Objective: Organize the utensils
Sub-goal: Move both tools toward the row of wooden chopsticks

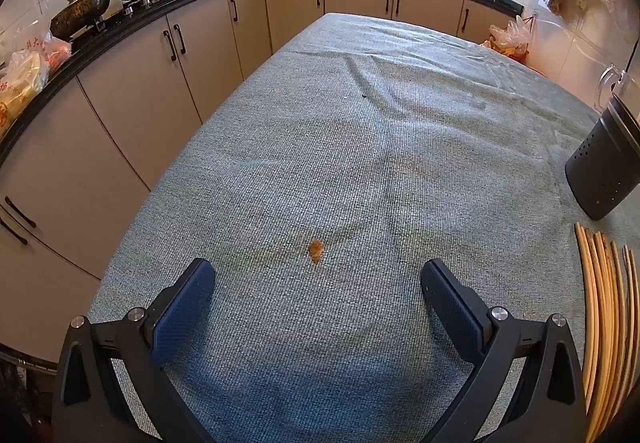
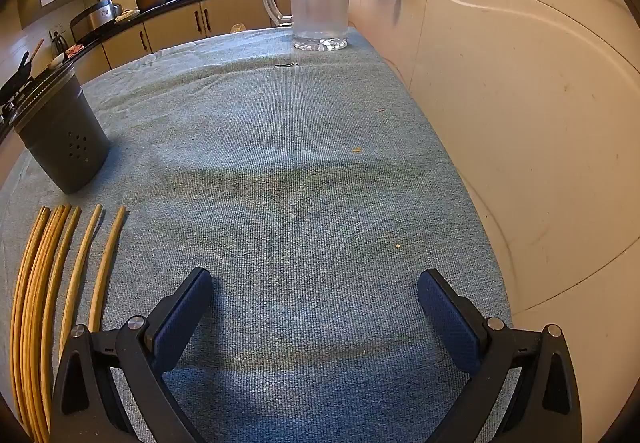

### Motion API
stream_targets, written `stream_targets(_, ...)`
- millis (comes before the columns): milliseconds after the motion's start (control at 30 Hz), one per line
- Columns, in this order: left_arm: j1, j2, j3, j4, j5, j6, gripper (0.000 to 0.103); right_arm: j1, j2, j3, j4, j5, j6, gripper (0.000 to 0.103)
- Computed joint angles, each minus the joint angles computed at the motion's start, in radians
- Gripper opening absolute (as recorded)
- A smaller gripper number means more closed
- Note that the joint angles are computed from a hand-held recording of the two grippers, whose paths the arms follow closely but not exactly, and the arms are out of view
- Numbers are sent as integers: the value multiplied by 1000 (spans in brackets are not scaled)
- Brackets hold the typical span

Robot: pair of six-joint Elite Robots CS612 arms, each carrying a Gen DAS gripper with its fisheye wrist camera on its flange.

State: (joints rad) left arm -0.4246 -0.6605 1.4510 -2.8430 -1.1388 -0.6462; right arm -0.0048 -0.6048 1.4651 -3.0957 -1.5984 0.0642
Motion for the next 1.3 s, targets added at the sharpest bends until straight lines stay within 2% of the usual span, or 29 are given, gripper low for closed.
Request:
stream_targets(400, -3, 5, -14, 28, 20, -28, 103, 2, -3, -16, 49, -6, 14, 103)
stream_targets(533, -15, -7, 2, 39, 62, -56, 103, 4, -7, -6, 47, -7, 30, 103)
stream_targets(733, -56, -44, 71, -99, 96, -52, 103, 12, -31, 48, -13, 14, 31, 100)
stream_targets(867, -88, -66, 105, -172, 119, -43, 103, 18, -59, 117, -160, 17, 61, 100)
stream_targets(967, -110, -81, 132, -250, 147, -12, 103, 28, -77, 179, -332, -12, 90, 100)
stream_targets(1000, -116, -85, 139, -271, 147, -1, 103, 34, -82, 206, -416, -35, 106, 100)
stream_targets(1133, -133, -103, 174, -363, 127, 29, 103, 53, -93, 265, -587, -114, 127, 100)
stream_targets(1300, -171, -120, 210, -459, 206, 75, 103, 74, -100, 311, -752, -214, 81, 100)
